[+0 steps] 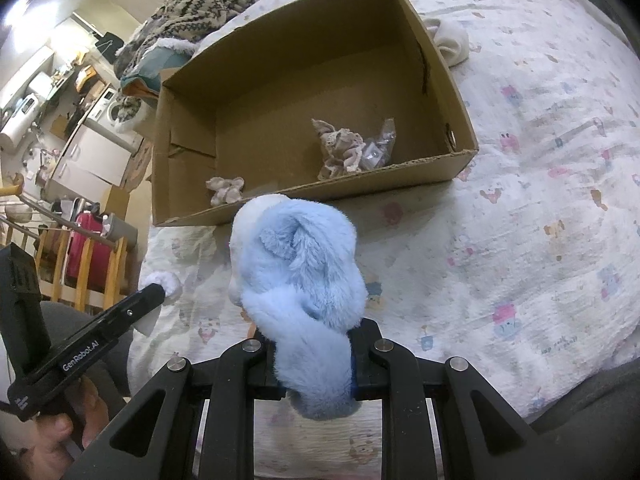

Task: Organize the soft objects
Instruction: 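Lift both held cloths and carry them over the box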

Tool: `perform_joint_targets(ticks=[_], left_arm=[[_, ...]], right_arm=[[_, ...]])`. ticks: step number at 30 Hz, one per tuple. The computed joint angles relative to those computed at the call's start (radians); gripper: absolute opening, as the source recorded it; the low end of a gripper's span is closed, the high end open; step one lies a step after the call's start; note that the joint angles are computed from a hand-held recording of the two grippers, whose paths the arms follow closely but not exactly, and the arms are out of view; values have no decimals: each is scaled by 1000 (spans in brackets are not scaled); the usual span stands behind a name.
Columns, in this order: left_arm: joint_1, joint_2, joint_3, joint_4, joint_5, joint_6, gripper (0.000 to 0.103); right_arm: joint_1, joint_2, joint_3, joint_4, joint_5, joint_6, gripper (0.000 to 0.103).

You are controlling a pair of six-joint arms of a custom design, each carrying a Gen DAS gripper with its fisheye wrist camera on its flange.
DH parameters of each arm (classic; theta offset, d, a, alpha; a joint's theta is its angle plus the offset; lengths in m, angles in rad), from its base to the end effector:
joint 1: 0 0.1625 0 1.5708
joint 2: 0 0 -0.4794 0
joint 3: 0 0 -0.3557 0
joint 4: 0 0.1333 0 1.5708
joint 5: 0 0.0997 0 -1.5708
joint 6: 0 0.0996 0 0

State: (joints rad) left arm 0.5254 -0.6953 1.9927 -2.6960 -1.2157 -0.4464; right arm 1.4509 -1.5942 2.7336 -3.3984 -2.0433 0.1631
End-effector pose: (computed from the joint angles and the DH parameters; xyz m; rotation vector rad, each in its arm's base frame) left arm -0.3885 -0.4193 0.0180 0.8555 2.6255 -0.1612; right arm 0.0549 -0.2794 0.3135 -0.5752 -2.4841 0.9234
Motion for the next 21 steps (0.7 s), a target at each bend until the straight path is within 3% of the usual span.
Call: perform_joint_targets(ticks=[9,13,18,21], left_arm=[[-25,-5,10,-29,68,2,15],[-45,-13,-19,-9,125,-5,15],[-56,-8,-86,-38,153,94,15],[-49,8,-137,-50,159,135,15]], right_arm=[[12,-23,6,-39,32,-24,22],[59,-51,-12,-63,25,-50,22],[112,-66,-49,-100,-7,-79,22],[105,-69,-82,-92,2,-84,22]])
